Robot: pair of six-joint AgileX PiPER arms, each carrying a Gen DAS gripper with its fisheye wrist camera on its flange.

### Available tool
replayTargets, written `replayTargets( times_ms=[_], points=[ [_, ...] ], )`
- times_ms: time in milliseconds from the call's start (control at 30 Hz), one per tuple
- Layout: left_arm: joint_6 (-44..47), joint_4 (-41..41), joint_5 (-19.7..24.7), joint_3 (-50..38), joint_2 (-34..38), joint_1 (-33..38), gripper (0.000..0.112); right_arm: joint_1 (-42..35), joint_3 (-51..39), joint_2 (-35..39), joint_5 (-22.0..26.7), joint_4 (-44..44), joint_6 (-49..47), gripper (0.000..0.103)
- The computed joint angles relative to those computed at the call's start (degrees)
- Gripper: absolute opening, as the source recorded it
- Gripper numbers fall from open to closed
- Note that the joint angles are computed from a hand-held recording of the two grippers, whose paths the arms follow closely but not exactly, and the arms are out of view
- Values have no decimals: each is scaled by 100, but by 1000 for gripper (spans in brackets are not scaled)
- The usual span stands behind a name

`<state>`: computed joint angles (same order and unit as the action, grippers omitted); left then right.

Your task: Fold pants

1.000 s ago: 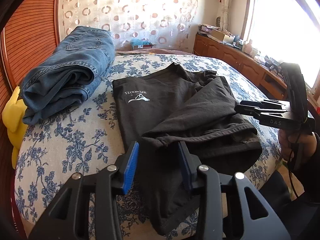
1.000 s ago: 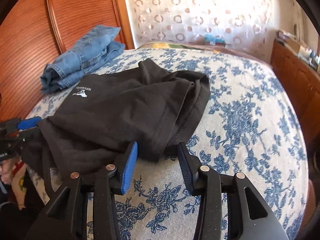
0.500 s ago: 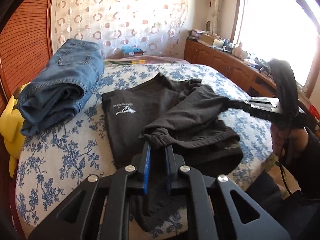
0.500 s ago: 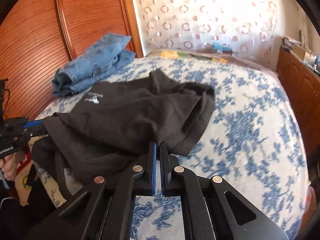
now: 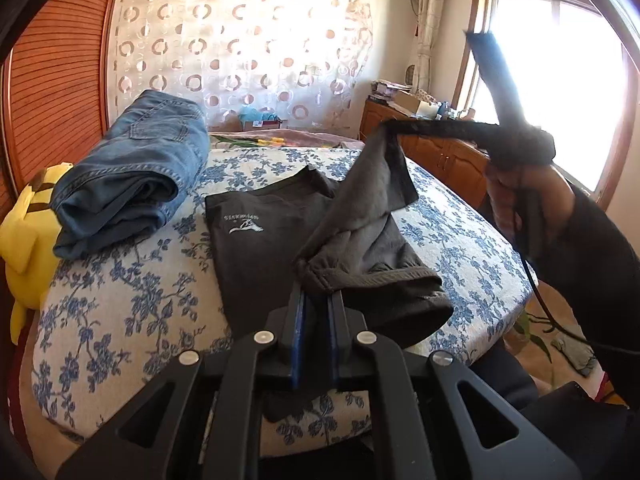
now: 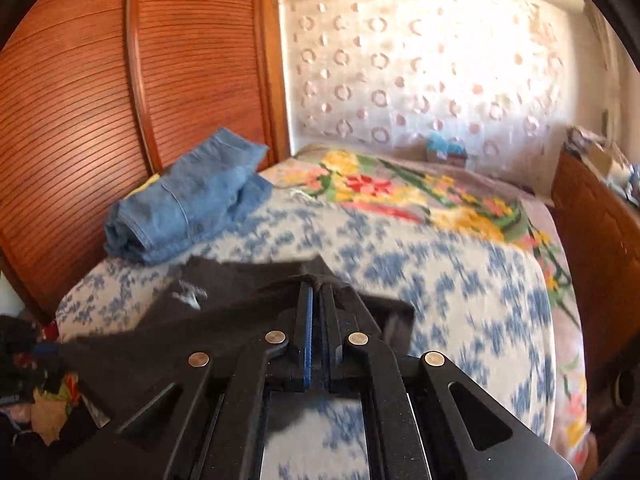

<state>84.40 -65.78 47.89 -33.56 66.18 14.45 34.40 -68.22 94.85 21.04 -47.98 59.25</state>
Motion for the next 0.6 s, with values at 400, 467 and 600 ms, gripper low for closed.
replayTargets(
  times_ms=[400,467,600],
  points=[
    [410,-93,152,266,153,583,6,248,-2377,1573,536,1516,-2079,0],
    [473,-79,158,310,199,637,6,270,-2712,1807,581,1778,-2378,0],
    [571,-48,133,385,303,696,6,364,-3548,2377,851,2235,-2930,0]
  ],
)
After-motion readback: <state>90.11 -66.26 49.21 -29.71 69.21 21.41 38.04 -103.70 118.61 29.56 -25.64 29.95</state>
